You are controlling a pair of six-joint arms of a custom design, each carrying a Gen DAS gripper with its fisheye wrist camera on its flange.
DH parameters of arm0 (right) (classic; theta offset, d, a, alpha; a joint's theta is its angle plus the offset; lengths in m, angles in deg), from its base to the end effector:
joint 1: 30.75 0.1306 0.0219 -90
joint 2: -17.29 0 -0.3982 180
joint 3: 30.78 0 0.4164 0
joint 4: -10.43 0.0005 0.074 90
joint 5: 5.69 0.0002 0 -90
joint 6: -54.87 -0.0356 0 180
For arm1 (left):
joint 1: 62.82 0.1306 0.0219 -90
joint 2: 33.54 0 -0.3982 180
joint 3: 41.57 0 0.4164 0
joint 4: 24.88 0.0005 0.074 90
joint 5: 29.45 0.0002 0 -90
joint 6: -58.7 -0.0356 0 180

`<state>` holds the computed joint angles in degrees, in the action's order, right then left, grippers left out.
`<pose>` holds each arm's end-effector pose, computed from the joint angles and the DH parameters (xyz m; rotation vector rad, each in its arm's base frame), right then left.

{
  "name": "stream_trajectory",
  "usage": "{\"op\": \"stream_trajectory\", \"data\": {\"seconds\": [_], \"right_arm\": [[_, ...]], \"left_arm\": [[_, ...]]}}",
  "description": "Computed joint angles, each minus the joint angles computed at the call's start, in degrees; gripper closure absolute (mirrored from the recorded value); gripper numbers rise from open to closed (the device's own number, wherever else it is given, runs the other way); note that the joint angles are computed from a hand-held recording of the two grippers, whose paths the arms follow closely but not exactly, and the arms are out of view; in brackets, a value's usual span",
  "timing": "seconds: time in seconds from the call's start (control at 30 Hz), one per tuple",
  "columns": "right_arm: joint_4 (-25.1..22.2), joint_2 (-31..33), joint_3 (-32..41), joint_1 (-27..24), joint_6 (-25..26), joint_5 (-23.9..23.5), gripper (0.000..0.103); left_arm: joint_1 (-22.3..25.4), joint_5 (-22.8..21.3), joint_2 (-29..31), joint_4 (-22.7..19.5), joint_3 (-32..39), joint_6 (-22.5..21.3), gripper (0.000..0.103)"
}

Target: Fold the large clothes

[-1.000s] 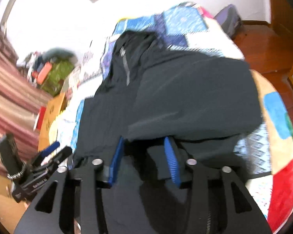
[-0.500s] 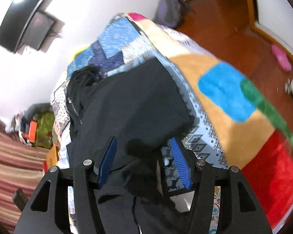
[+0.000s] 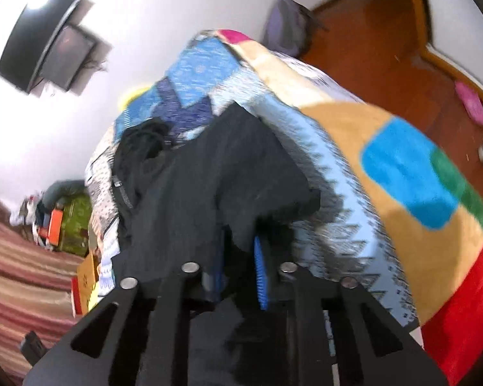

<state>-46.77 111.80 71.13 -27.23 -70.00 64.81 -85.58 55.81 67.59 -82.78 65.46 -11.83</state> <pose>0.5337 0.0442 0.4989 0.5235 2.4468 0.7057 0.5360 -0.2222 0.4777 0.0360 2.4860 -0.2124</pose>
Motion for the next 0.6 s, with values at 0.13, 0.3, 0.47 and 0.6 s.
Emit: {"op": "stream_trajectory", "data": {"seconds": [0.13, 0.3, 0.47, 0.6], "right_arm": [[-1.03, 1.15, 3.78, 2.94, 4.31, 2.48, 0.094], [-2.04, 3.95, 9.22, 7.78, 8.03, 2.02, 0.095], [-4.72, 8.30, 14.48, 14.00, 11.91, 0.01, 0.095], [-9.37, 12.00, 18.36, 18.64, 17.08, -1.26, 0.094]], "left_arm": [[1.26, 0.48, -1.32, 1.10, -1.26, 0.58, 0.015], [2.87, 0.23, -3.71, 2.58, -3.42, 0.80, 0.015], [5.41, -0.31, -6.91, 3.47, -6.17, 1.48, 0.015], [7.79, -0.17, -8.99, 3.25, -8.41, 2.95, 0.015]]}}
